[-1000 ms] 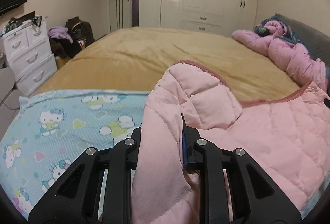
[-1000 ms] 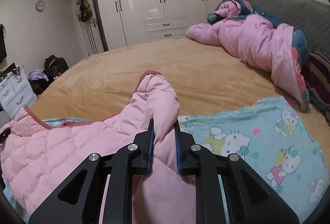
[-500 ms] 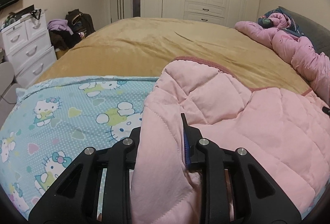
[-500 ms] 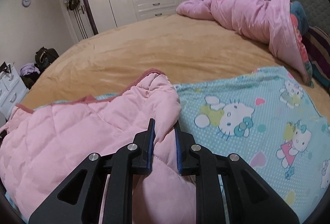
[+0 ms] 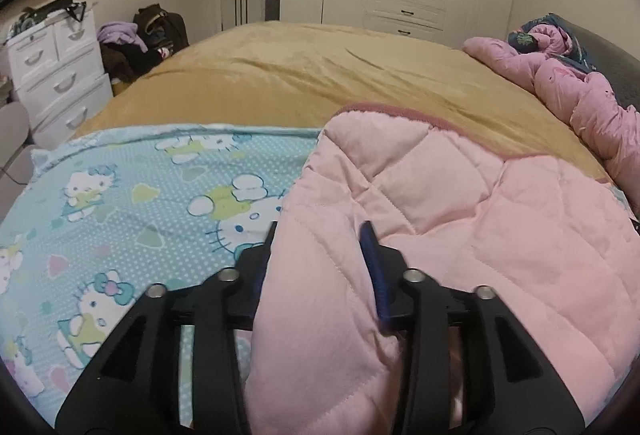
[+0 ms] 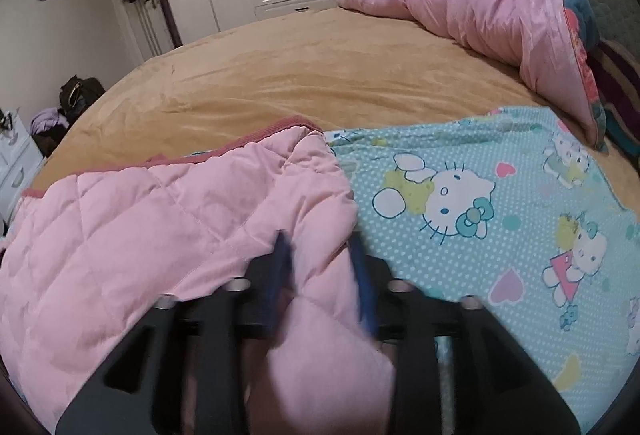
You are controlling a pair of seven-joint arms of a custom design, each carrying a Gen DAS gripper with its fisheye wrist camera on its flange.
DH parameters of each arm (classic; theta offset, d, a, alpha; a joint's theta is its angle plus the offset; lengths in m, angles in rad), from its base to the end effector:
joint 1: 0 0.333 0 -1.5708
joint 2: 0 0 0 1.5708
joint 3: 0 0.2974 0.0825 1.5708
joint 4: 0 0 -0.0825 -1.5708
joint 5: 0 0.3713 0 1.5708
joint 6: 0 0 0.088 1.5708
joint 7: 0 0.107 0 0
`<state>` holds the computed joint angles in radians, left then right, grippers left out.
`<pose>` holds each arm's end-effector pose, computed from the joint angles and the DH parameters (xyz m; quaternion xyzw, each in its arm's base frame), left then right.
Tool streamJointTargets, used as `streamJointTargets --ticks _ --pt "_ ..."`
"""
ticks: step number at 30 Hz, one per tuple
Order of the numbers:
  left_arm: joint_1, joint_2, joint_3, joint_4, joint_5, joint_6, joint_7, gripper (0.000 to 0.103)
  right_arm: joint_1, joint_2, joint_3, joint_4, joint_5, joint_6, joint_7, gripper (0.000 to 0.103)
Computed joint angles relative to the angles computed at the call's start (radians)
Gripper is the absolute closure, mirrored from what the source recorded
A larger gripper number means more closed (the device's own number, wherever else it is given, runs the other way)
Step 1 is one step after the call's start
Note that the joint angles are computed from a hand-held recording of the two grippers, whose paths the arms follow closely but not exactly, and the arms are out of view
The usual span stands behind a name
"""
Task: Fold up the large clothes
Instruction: 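Fold the lifted edge over the jacket with both grippers and release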
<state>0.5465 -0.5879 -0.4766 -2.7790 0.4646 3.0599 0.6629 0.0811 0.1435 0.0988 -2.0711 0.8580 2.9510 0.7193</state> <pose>0.3991 -0.0076 0.4352 -0.7777 0.4676 -0.2415 0.3438 0.5936 0.0552 0.4199 -0.7213 0.5681 -0.1945 0.3453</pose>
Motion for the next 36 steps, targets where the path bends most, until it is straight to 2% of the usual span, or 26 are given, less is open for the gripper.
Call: streamJointTargets --ticks 1,2,4,6,7,8,10,12,14,16,17,19,21,24,26,28,32,36 --pt "-0.013 -0.023 0.006 -0.005 0.000 -0.009 0.005 0.048 -0.016 -0.015 0.027 -0.010 0.095 0.034 -0.096 0.031" --pt "-0.010 -0.048 -0.004 -0.006 0.004 -0.024 0.001 0.042 -0.016 -0.024 0.036 -0.015 0.148 0.060 -0.152 0.028" --pt "0.000 -0.122 -0.043 -0.005 0.028 -0.052 -0.014 0.040 0.000 -0.055 0.067 -0.033 0.299 0.158 -0.336 0.026" --pt "-0.024 -0.155 -0.061 0.016 0.046 -0.073 -0.013 0.037 0.013 -0.093 0.077 -0.034 0.479 0.126 -0.549 0.026" --pt "-0.055 -0.144 -0.050 0.028 0.048 -0.072 0.000 0.037 0.024 -0.115 0.068 -0.049 0.485 0.083 -0.572 0.026" --pt "-0.112 -0.116 -0.035 0.054 0.047 -0.075 0.033 0.037 0.038 -0.146 0.057 -0.077 0.420 0.011 -0.536 0.026" --pt "-0.201 -0.049 -0.018 0.096 0.048 -0.076 0.089 0.033 0.067 -0.177 0.040 -0.110 0.305 -0.071 -0.462 0.026" --pt "-0.253 0.021 -0.024 0.140 0.058 -0.088 0.130 0.032 0.102 -0.191 0.039 -0.142 0.156 -0.073 -0.361 0.026" --pt "-0.225 0.089 -0.091 0.197 0.117 -0.117 0.111 0.032 0.129 -0.186 0.029 -0.151 0.068 -0.058 -0.290 0.026" --pt "-0.159 0.157 -0.162 0.258 0.195 -0.162 0.055 0.032 0.154 -0.175 0.007 -0.144 0.066 -0.052 -0.276 0.023" --pt "-0.139 0.190 -0.172 0.282 0.218 -0.175 0.026 0.032 0.166 -0.165 -0.005 -0.133 0.075 -0.049 -0.269 0.020" --pt "-0.152 0.280 -0.135 0.334 0.203 -0.232 0.031 0.010 0.169 -0.126 -0.026 -0.090 -0.001 -0.079 -0.162 0.015" --pt "-0.192 0.344 -0.060 0.356 0.151 -0.235 0.075 0.009 0.162 -0.072 -0.043 -0.033 -0.143 -0.111 0.012 0.013" --pt "-0.175 0.420 -0.051 0.437 0.250 -0.316 0.015 0.009 0.148 -0.001 -0.056 0.030 -0.294 -0.105 0.186 0.013" --pt "-0.181 0.466 -0.019 0.471 0.257 -0.354 0.010 0.008 0.136 0.042 -0.060 0.071 -0.368 -0.121 0.271 0.010" --pt "-0.193 0.489 0.023 0.475 0.234 -0.335 0.006 0.008 0.100 0.078 -0.038 0.111 -0.363 -0.150 0.284 0.010" --pt "-0.236 0.503 0.115 0.443 0.113 -0.238 0.064 0.008 0.076 0.131 -0.027 0.161 -0.424 -0.192 0.359 0.008" --pt "-0.286 0.502 0.177 0.417 0.072 -0.189 0.080 0.008 0.052 0.152 -0.005 0.182 -0.432 -0.207 0.372 0.007"
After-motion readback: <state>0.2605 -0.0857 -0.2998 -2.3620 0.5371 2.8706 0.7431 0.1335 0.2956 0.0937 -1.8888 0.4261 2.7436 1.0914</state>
